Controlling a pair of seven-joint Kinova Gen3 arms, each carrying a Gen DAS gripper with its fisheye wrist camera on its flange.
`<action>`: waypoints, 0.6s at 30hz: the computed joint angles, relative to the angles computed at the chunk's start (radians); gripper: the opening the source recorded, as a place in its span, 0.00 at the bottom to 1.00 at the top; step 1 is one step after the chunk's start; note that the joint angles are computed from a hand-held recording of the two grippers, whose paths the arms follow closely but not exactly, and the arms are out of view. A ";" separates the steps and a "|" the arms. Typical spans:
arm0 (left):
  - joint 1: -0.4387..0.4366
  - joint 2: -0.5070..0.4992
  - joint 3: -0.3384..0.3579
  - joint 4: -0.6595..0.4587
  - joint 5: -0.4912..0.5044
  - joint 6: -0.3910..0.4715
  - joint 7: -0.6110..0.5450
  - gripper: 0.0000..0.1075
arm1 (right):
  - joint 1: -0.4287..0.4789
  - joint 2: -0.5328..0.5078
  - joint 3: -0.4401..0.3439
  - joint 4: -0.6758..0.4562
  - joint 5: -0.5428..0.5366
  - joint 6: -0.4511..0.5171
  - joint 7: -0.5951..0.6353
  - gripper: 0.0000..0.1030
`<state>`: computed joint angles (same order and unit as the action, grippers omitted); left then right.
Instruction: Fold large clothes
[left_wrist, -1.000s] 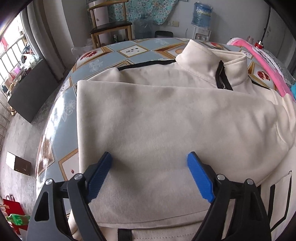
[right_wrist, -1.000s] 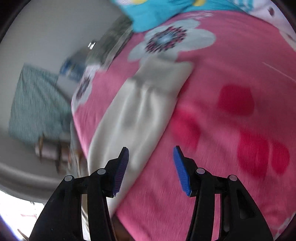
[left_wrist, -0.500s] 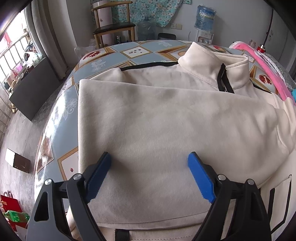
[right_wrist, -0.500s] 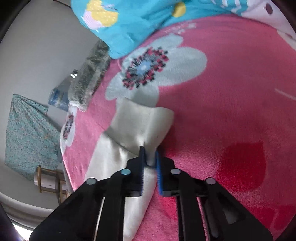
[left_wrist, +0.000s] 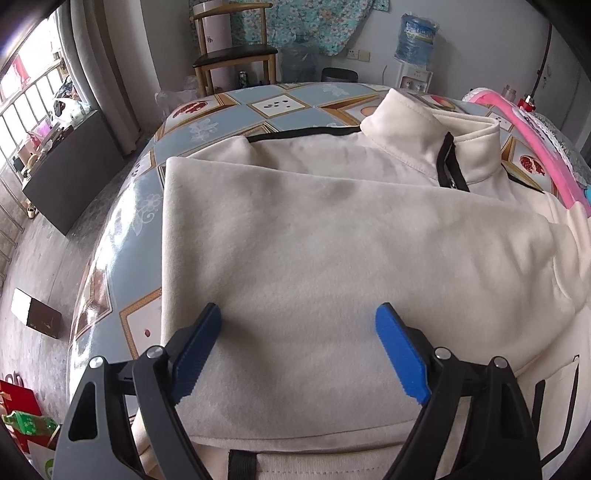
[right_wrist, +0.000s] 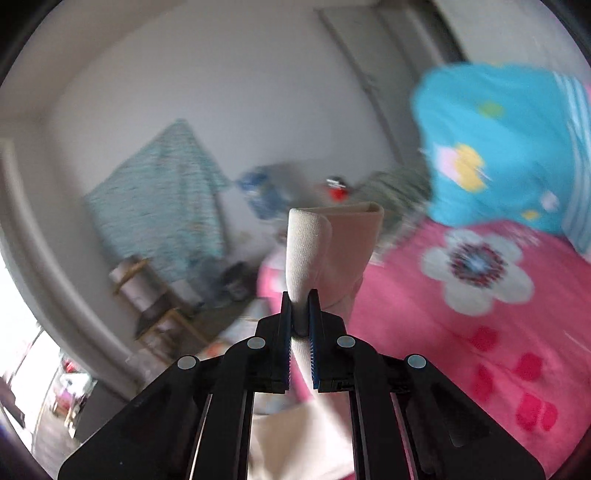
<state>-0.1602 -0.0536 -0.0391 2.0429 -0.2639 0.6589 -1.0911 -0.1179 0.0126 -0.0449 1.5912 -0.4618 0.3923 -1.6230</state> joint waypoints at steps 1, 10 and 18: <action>-0.001 -0.006 -0.003 0.003 0.007 -0.002 -0.009 0.78 | -0.015 -0.012 -0.016 -0.006 -0.014 0.000 0.026 0.08; -0.036 -0.077 -0.044 0.042 0.087 -0.017 -0.133 0.73 | -0.211 -0.028 -0.128 0.004 0.121 -0.093 0.001 0.07; -0.069 -0.179 -0.139 0.067 0.254 0.045 -0.356 0.70 | -0.413 0.178 -0.235 -0.092 0.144 -0.027 0.045 0.08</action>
<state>-0.2290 -0.2324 -0.1785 2.1094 -0.0099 0.7044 -1.4472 -0.5306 0.1901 -0.2803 1.4988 -0.3183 0.3657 -1.5776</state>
